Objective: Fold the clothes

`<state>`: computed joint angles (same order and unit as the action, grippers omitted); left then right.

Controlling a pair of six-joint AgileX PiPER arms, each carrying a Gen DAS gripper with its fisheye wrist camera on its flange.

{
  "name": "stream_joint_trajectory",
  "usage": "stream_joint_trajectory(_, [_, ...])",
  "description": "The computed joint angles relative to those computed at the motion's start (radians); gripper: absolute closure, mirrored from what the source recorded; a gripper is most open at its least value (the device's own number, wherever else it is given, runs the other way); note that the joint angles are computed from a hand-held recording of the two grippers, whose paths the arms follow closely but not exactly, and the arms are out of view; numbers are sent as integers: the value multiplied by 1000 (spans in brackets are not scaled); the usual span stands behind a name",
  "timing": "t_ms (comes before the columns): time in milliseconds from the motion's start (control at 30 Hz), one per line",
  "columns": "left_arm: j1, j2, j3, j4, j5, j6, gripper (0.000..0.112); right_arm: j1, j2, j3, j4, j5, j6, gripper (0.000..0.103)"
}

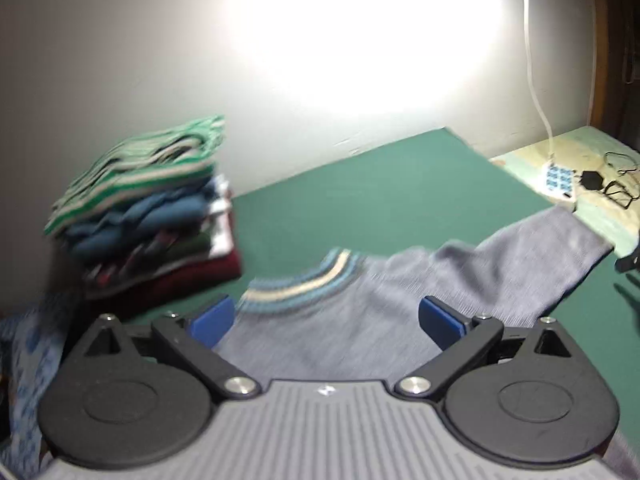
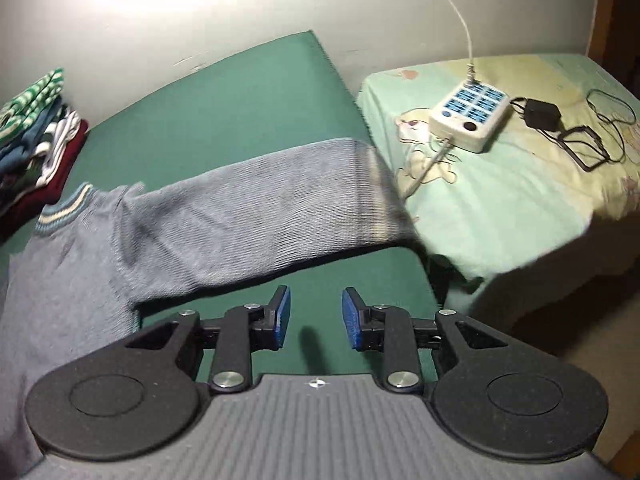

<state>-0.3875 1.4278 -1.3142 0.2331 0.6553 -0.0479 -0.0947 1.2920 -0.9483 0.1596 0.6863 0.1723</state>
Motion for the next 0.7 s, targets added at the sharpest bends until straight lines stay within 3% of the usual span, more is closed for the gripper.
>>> stream_joint_trajectory(100, [-73,111,-71,40,-16,-82,13,-160,46,-14,178,44,-74,68])
stream_joint_trajectory(233, [-136,225,-123,4,-37,-118,17,-257,123,-47,317,82,-112,66])
stream_joint_trajectory(367, [-213,279,-130,-83,-78,2,15,-320,183,-69,475,90,-149,55])
stream_joint_trajectory(567, [-284,339,-132,-183,-91,191,18,-344,273,-123,503,85,-64,54])
stream_joint_trajectory(700, [-282,380,-148,-262,-79,283,23,-392,325,-97,653,85,-136,41])
